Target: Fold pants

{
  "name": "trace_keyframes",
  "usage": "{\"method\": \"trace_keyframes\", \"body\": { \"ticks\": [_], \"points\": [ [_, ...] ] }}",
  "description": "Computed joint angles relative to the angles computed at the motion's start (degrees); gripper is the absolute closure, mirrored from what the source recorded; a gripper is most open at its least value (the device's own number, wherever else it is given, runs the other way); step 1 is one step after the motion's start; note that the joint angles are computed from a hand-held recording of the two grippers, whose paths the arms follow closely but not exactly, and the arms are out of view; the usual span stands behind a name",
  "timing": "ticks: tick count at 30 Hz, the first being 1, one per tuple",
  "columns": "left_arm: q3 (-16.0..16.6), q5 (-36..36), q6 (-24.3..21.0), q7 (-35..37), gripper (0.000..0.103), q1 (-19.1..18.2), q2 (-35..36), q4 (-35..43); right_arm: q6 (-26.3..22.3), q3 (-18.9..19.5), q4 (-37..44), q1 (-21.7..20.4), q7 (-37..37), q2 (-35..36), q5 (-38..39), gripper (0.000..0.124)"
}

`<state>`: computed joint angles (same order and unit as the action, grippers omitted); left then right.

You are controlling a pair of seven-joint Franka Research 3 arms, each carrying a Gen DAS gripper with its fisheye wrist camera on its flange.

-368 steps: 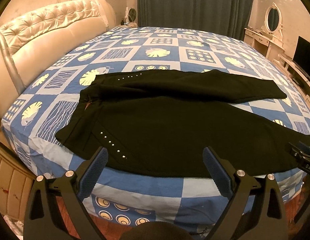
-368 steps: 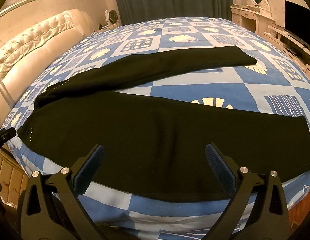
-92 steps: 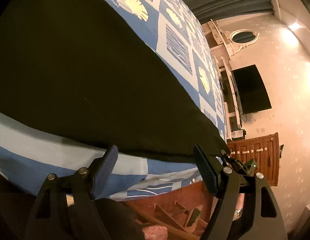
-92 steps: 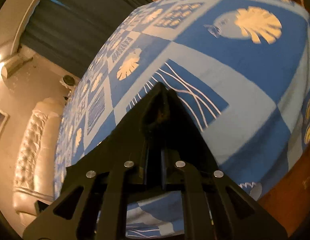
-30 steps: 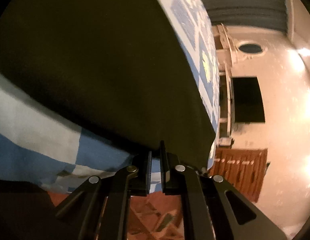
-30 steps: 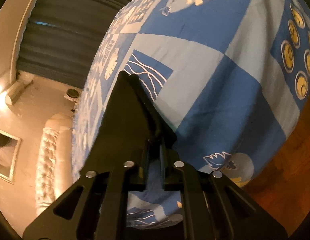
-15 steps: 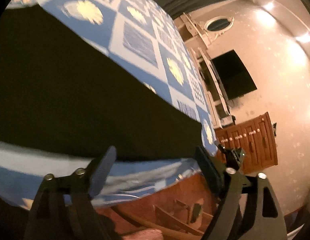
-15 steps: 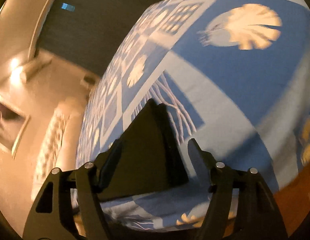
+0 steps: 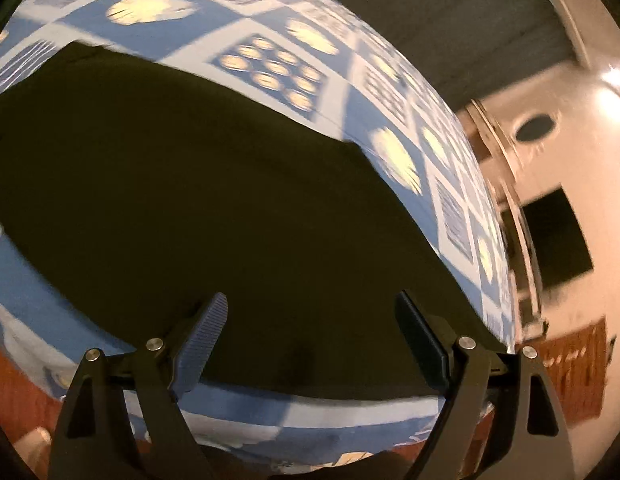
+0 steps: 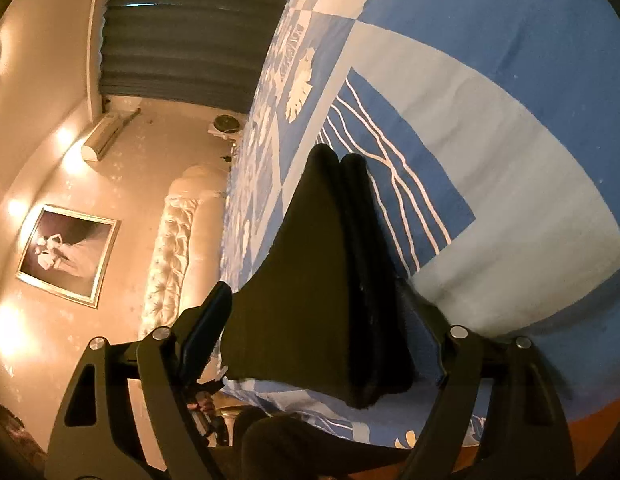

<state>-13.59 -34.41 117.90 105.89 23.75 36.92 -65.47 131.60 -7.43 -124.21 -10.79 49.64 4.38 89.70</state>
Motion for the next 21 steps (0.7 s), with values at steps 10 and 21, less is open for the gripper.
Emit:
{"method": "trace_keyframes", "body": {
  "ticks": [10,21],
  "points": [
    [1.24,4.47,0.34,-0.41,0.017,-0.86,4.09,6.44,11.20,1.06,2.95,2.70,15.42,0.28,-20.08,0.109],
    [-2.48,-0.14,-3.69,-0.10,0.014,3.38,8.31,10.43,16.02,1.77,1.06,4.24,16.43,-2.73,-17.90,0.110]
  ]
}}
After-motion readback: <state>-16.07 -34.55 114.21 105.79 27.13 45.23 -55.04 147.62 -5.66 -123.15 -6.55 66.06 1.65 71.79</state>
